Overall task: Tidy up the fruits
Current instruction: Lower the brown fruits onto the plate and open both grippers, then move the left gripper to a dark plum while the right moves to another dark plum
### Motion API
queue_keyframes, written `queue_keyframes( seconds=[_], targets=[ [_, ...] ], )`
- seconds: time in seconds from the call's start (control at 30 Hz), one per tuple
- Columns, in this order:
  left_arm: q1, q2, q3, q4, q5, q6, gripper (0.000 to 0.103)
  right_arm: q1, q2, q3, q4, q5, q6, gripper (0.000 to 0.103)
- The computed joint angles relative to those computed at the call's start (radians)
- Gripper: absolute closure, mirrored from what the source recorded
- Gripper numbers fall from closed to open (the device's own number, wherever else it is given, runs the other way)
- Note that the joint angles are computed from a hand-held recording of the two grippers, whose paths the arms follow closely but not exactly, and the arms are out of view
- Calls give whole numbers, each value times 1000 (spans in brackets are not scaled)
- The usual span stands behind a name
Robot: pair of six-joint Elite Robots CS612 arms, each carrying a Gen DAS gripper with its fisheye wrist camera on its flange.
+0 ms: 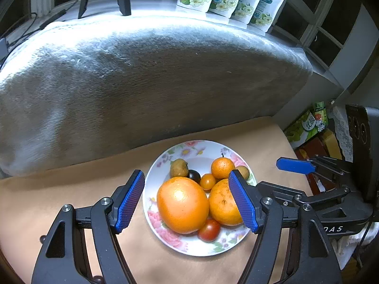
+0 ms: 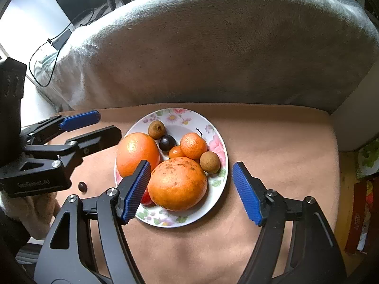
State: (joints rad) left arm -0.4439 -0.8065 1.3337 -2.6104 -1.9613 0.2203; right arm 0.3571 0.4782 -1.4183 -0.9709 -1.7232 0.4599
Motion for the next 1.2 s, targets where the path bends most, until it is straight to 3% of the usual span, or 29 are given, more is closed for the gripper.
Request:
queue_keyframes(
  seconds=[0.6, 1.2],
  targets=[
    [28, -42, 50, -51, 1, 12, 29, 32, -2, -1, -40, -43, 85, 28],
    [92, -54, 78, -78, 7, 5, 29, 98, -25, 99, -167, -62, 22, 28]
  ],
)
